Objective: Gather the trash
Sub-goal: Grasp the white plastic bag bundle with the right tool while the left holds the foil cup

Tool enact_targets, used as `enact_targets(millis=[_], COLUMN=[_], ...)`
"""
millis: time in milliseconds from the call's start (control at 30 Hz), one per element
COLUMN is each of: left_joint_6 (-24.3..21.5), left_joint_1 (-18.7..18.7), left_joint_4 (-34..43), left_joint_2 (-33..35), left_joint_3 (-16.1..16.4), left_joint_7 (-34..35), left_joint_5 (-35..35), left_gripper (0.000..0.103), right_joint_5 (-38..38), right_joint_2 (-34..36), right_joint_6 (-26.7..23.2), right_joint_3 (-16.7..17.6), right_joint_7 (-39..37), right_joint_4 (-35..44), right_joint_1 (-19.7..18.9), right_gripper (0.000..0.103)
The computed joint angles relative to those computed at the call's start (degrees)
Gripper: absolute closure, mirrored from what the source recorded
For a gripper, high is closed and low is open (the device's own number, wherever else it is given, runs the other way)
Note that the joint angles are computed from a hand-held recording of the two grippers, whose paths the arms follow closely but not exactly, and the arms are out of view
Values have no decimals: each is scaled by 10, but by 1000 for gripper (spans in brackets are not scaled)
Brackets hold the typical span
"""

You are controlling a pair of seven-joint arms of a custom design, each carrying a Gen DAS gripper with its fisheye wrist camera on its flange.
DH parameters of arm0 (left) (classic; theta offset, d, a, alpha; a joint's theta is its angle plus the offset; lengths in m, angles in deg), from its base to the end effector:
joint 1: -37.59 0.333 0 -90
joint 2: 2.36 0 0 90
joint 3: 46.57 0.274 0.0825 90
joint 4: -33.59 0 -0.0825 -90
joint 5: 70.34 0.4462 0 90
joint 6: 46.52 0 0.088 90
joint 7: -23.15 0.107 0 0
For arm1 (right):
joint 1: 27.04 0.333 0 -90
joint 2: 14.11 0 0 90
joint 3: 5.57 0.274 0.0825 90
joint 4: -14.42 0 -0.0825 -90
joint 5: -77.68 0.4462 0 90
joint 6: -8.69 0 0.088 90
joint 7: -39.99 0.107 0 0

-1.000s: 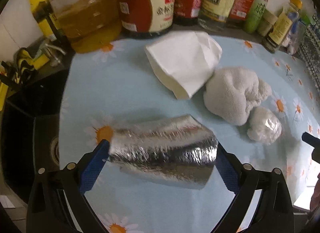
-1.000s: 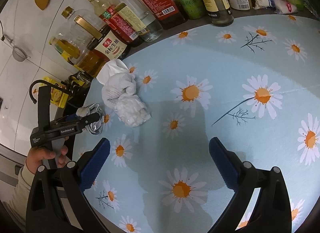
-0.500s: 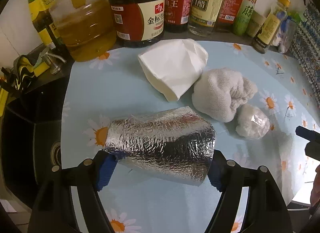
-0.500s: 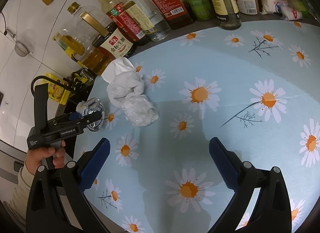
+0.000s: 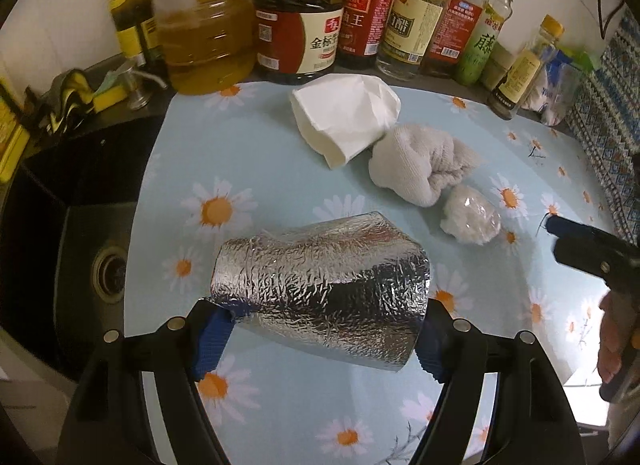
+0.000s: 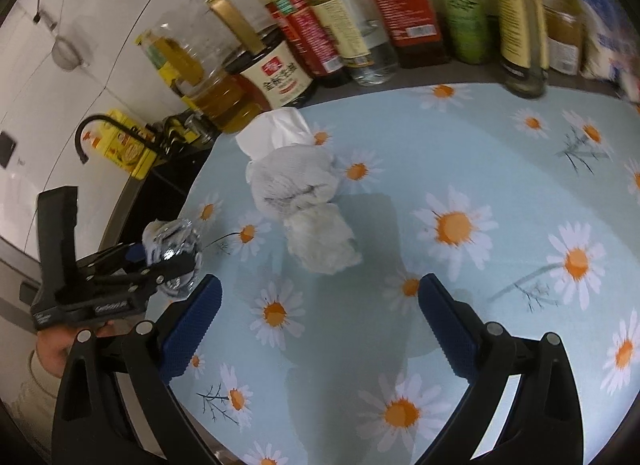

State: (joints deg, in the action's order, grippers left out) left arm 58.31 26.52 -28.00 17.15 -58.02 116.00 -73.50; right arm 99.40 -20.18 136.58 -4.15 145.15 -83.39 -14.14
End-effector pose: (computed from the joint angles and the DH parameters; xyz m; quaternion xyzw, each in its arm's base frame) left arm 0.6735 -0.2521 0.6559 -0.5334 0.8176 -0.2045 0.0722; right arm 0.6131 0.1689 0.6507 -0.6102 0.7098 -0.0016 0.3520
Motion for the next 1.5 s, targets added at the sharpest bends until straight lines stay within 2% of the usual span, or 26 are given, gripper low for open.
enact_targets(millis=[200, 333, 400, 500, 800, 933, 1067, 1300, 1500], left_joint_6=[26, 32, 34, 39, 42, 46, 56, 71, 87], left_joint_1=[12, 18, 20, 24, 31, 32, 33, 34, 35], left_joint_4=[-93, -139, -154, -182, -236, -252, -267, -287, -311], left_joint_2=[-73, -111, -125, -147, -190, -204, -219, -237, -259], left_joint_3=[4, 8, 9, 12, 14, 14, 15, 19, 27], left_joint_7=[-27, -49, -59, -80, -110, -109, -101, -61, 0], left_joint_5=[-13, -12, -11, -6, -3, -7, -16, -48, -98], left_gripper=[29, 29, 29, 29, 29, 29, 29, 29, 29], right_joint_5=[4, 13, 17, 5, 2, -5, -6, -16, -59], right_joint_2=[56, 95, 111, 129, 147, 143, 127, 61, -12], right_joint_6=[-20, -38, -47, -53, -51, -46, -40, -15, 3], right_joint_3=[2, 7, 10, 14, 19, 20, 21, 20, 24], right_joint_7=[-45, -76, -88, -101, -115, -118, -115, -85, -18], right_joint_4=[62, 105, 120, 137, 147, 142, 125, 59, -6], right_joint_1=[-2, -6, -9, -9, -13, -11, -8, 4, 18], right_gripper=[9, 19, 20, 39, 47, 53, 54, 55, 55])
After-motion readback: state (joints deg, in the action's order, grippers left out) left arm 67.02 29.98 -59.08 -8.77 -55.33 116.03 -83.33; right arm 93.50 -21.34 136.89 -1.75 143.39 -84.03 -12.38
